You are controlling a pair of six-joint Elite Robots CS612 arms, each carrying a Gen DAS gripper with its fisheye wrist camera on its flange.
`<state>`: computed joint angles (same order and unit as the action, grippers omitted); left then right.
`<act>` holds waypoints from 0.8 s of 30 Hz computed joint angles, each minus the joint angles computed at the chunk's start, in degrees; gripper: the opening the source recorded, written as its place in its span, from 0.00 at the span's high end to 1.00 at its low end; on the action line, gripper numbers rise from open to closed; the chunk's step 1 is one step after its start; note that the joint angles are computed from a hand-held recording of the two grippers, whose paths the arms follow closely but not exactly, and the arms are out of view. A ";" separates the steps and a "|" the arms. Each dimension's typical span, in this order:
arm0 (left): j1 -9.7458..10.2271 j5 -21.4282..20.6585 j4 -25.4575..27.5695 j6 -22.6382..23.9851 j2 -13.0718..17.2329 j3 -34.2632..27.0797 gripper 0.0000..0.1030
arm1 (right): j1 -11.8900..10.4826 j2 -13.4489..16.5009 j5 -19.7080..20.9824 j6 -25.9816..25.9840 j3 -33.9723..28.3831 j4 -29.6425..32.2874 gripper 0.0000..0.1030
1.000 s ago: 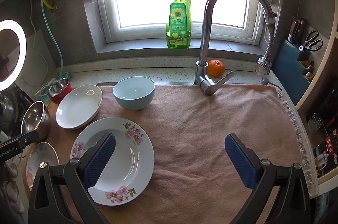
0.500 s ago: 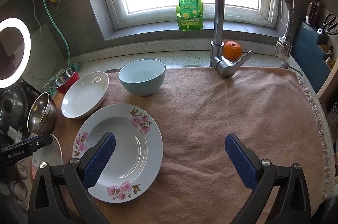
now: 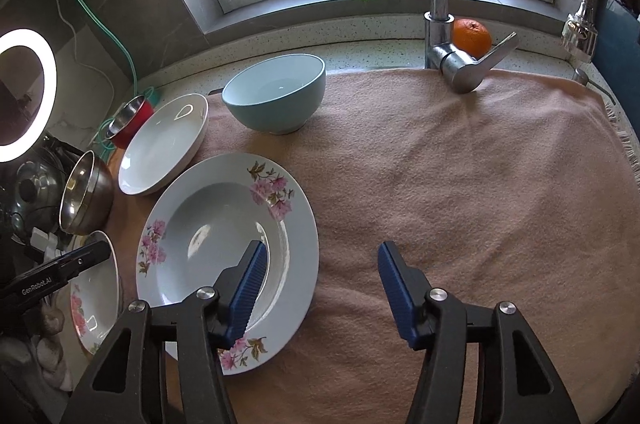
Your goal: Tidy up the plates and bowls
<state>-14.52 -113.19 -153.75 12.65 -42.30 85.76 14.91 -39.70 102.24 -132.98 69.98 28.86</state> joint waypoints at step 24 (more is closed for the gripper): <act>-0.48 -1.49 7.52 1.50 2.36 -4.25 0.69 | -2.23 1.96 -9.52 1.96 -0.79 -0.28 0.64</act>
<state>-15.00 -114.68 -146.23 14.15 -39.95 81.51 12.68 -37.74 92.73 -131.02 69.19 28.58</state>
